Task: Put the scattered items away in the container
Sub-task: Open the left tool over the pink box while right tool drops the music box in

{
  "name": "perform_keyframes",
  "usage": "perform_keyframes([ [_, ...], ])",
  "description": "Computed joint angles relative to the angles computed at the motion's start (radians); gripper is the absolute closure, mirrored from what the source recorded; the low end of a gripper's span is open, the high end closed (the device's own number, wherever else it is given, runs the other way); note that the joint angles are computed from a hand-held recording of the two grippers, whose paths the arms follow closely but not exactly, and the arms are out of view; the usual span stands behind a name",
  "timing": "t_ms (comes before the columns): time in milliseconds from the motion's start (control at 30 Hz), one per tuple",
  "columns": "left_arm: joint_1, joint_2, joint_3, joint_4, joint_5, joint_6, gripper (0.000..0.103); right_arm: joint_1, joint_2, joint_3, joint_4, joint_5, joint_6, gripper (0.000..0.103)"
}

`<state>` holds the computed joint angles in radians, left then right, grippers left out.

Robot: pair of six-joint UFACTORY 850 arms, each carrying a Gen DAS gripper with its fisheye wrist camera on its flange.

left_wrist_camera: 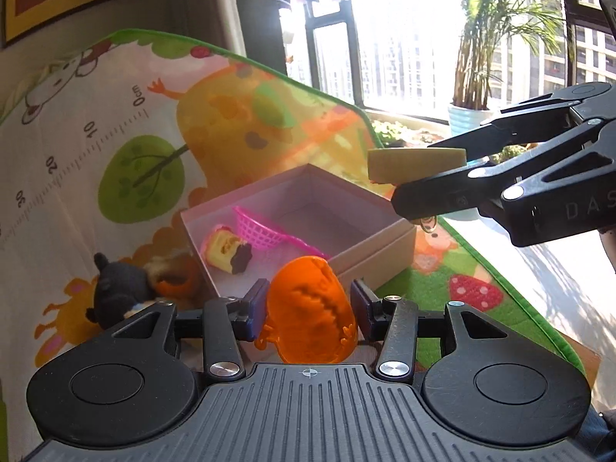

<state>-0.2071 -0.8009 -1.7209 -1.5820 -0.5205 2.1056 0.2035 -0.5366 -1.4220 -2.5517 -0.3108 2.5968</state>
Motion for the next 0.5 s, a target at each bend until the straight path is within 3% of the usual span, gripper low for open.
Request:
perform_keyframes([
  [67, -0.016, -0.057, -0.102, 0.014, 0.003, -0.054, 0.051, -0.019, -0.067, -0.113, 0.067, 0.023, -0.072, 0.049],
  [133, -0.032, -0.128, -0.220, -0.006, 0.018, -0.102, 0.049, -0.035, -0.129, -0.210, 0.102, 0.056, -0.107, 0.038],
  [167, -0.038, -0.165, -0.282, 0.003, 0.022, -0.141, 0.038, -0.036, -0.155, -0.245, 0.181, 0.038, -0.170, 0.026],
  [200, -0.042, -0.213, -0.363, 0.054, 0.019, -0.216, 0.022, -0.036, -0.174, -0.268, 0.237, 0.024, -0.214, 0.024],
  [267, -0.042, -0.256, -0.435, 0.107, 0.030, -0.290, 0.016, -0.037, -0.187, -0.276, 0.242, 0.018, -0.218, 0.024],
  [433, 0.019, -0.157, -0.235, -0.023, 0.010, -0.132, 0.009, -0.002, -0.198, -0.248, 0.346, -0.056, -0.388, 0.024],
  [500, 0.050, -0.119, -0.153, 0.005, 0.027, -0.154, 0.008, 0.019, -0.208, -0.251, 0.352, -0.060, -0.440, 0.024],
])
